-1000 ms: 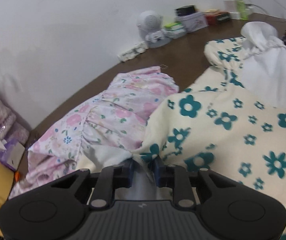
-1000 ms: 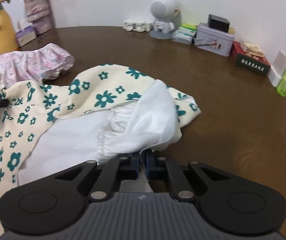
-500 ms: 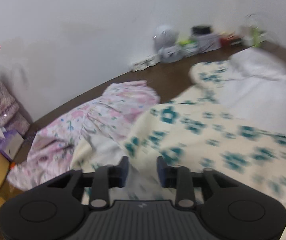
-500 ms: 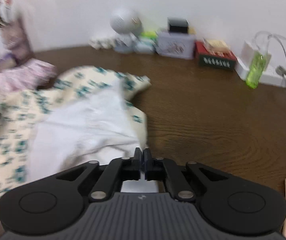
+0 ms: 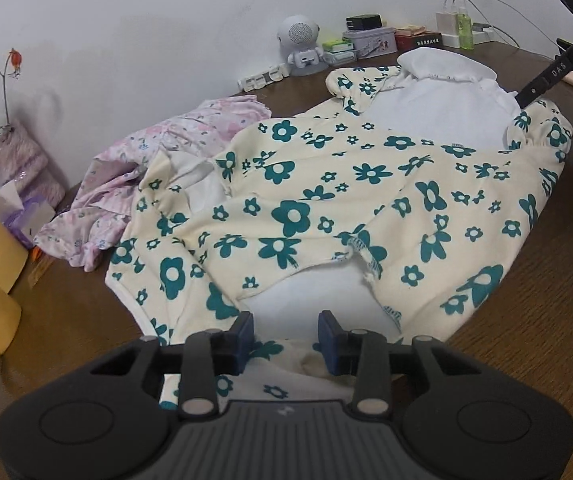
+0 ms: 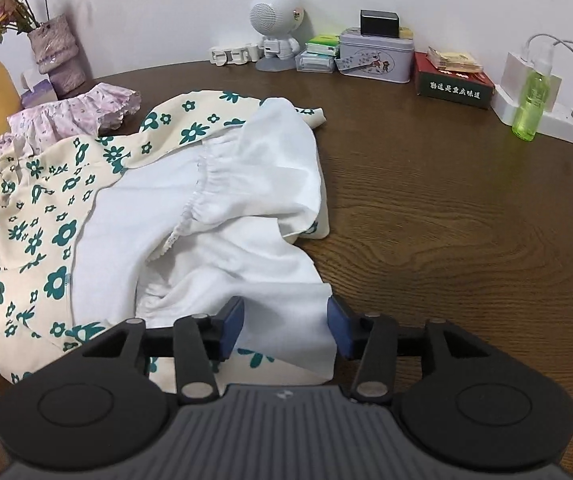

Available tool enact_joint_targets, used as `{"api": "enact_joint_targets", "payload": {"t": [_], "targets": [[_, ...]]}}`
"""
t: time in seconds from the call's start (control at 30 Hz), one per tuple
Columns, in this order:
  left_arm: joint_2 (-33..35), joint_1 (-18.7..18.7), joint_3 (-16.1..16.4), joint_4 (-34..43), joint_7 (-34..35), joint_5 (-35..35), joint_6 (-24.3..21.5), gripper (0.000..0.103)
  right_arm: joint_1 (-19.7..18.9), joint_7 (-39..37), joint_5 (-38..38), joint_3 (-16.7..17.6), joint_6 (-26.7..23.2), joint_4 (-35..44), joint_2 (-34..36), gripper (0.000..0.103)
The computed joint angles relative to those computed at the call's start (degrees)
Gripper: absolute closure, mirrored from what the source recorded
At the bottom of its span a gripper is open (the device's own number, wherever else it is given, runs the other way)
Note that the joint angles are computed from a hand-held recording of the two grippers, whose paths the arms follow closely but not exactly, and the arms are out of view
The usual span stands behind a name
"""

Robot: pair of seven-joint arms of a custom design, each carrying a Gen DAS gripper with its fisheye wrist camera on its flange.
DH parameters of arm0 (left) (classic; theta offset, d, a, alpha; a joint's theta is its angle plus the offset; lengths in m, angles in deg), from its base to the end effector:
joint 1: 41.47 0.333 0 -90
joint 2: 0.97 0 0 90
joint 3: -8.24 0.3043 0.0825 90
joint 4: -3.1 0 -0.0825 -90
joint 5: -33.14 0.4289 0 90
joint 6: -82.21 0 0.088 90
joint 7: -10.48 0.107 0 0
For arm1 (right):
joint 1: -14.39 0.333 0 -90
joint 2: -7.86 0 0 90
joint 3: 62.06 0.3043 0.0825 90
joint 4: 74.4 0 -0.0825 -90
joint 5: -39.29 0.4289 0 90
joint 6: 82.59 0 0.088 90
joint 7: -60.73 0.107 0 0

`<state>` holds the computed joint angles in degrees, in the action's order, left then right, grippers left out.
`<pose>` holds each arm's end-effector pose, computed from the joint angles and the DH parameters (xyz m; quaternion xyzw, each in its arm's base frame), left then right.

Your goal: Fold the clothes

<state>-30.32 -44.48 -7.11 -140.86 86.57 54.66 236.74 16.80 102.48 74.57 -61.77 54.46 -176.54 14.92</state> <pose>0.4554 -0.1699 0.4969 -0.5221 0.7674 -0.1814 0.3251 0.6788 0.0368 0.5097 -0.8163 0.4653 -0.1162 0.3219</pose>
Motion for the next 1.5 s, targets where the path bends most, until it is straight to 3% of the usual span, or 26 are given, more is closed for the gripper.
{"api": "enact_joint_targets", "payload": {"t": [0.07,0.13,0.27,0.47,0.5,0.57,0.6,0.7,0.8,0.87,0.9,0.97,1.03,1.1,1.17,1.2,1.23,1.5], "targets": [[-0.2,0.3,-0.4,0.0,-0.7,0.3,-0.1,0.069,0.6,-1.8,-2.1,0.2,2.5,-2.4,-1.5,0.061],[-0.1,0.8,-1.0,0.2,-1.8,0.9,-0.6,0.069,1.0,-1.9,-3.8,0.0,2.0,-4.0,-3.3,0.102],[-0.3,1.7,-2.3,0.3,-4.5,3.0,-1.0,0.069,2.2,-2.1,-10.6,-1.0,3.7,-11.4,-10.5,0.102],[-1.2,1.4,-2.2,-0.4,-6.0,4.8,-1.4,0.07,2.5,-1.6,-12.4,-4.2,-5.1,-17.4,-19.2,0.1],[-1.5,1.3,-2.0,-0.7,-5.8,5.0,-1.4,0.07,2.8,-2.0,-11.1,-4.9,-6.3,-17.5,-19.7,0.096],[-2.2,1.0,-1.7,-1.4,-5.5,5.0,-1.1,0.07,3.4,-1.8,-5.4,-6.1,-5.2,-16.9,-19.5,0.073],[-2.5,0.9,-1.5,-1.7,-5.5,4.8,-0.9,0.07,3.5,-1.0,-3.2,-6.3,-3.3,-16.3,-18.8,0.055],[-3.2,0.8,-1.5,-2.4,-5.8,4.4,-0.6,0.07,3.9,1.7,-1.4,-5.0,3.9,-13.3,-13.9,0.055],[-3.4,1.0,-1.7,-2.5,-5.8,4.2,-0.5,0.07,3.8,4.8,-2.3,-3.5,6.4,-7.9,-6.9,0.059],[-3.3,0.9,-1.6,-2.4,-5.5,4.0,-0.6,0.07,3.2,6.2,-3.4,-2.6,4.9,-4.2,-3.1,0.076],[-3.4,0.8,-1.5,-2.4,-5.3,3.9,-0.7,0.07,2.8,6.4,-3.6,-2.1,3.4,-2.3,-1.5,0.101],[-3.4,0.6,-1.3,-2.4,-4.9,3.5,-0.7,0.07,2.3,6.8,-5.2,-1.3,4.0,0.1,0.3,0.1],[-3.4,0.5,-1.1,-2.4,-4.6,3.2,-0.8,0.07,2.3,9.1,-8.4,-1.0,7.9,1.2,0.9,0.1],[-3.5,0.5,-1.1,-2.5,-4.4,3.0,-0.7,0.07,1.3,10.8,-7.3,-0.5,5.9,4.0,2.0,0.099],[-3.8,0.8,-1.4,-2.8,-4.7,3.1,-0.5,0.07,0.2,12.0,-5.9,-0.3,2.5,5.9,2.4,0.083],[-3.9,0.9,-1.5,-3.0,-5.0,3.1,-0.2,0.07,-0.4,10.6,-4.3,0.0,1.2,5.3,1.6,0.056],[-4.1,1.0,-1.6,-3.2,-5.2,3.1,0.1,0.07,-1.0,8.6,-2.5,0.2,-0.1,4.2,0.5,0.048],[-4.7,1.7,-2.4,-3.7,-6.7,3.6,0.5,0.069,0.7,3.2,-5.8,-1.1,-0.9,-6.2,-6.3,0.061]]}}
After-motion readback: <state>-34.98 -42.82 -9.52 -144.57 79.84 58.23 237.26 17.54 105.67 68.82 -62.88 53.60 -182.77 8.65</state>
